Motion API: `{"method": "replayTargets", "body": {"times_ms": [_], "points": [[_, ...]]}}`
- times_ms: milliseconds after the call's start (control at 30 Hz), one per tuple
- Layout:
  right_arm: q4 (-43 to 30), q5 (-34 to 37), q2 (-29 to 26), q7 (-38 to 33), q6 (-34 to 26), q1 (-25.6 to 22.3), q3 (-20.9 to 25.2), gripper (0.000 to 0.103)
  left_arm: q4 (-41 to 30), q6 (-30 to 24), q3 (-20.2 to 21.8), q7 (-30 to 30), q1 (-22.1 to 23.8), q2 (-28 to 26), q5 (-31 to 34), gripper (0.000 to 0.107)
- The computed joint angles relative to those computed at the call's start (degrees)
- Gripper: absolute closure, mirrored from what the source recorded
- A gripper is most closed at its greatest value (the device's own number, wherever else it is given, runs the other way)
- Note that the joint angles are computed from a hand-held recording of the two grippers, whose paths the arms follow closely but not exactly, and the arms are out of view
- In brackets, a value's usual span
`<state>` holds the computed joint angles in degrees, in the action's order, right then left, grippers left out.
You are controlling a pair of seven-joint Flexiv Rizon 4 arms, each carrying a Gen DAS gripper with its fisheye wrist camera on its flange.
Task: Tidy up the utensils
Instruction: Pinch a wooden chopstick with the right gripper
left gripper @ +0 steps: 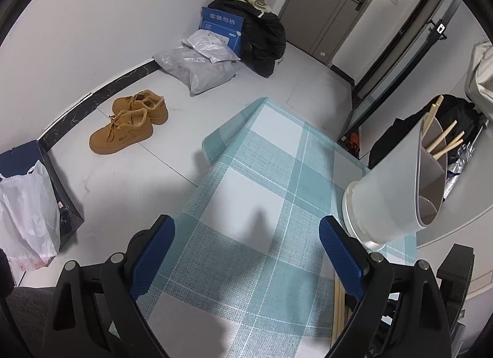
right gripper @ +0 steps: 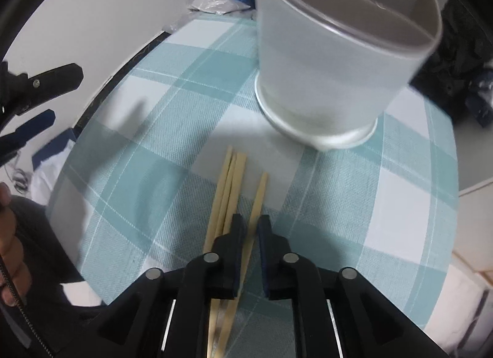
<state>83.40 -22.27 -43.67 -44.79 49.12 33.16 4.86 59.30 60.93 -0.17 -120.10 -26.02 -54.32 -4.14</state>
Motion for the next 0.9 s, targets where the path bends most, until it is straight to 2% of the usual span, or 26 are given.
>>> {"method": "replayTargets", "body": {"times_ms": [67,233,467,700,767,900], "points": [[-0.49,-0.89,-0.31,-0.23,-0.36,0.49,-0.47,0.091,0.19,-0.10,0.04,-0.21,0.06,0.11,-0.05,0.015],[0.16,-0.83,-0.27,-1.67,1.77,-0.19,-0.06,0.097,1.08,0.16,-0.85,0.02,0.68,0.40,-0.84,0.015],[5.46,0.46,3.95,-7.81,2.12,-2.14,1.84,0.097,0.98,0.13,-1.21,0.45,0.95,0.32,-1.77,0.015],[2.44,-2.44,1.49,-7.96,1.65,-0.38,-0.49,0.093,1.58,-0.34,-0.56,-1.34,1.33,0.52,-1.93,0.015],[2.25,-2.68,1.09,-7.80,2.76,-0.43,-0.67,0.098,1.99,-0.29,-0.06,-1.70,1.07,0.75,-1.39,0.015],[3.23,-0.09,1.26,-6.84,7.29,-2.10,0.12,0.099,1.01,-2.34,-0.21,1.19,0.52,0.55,0.30,0.015]]}}
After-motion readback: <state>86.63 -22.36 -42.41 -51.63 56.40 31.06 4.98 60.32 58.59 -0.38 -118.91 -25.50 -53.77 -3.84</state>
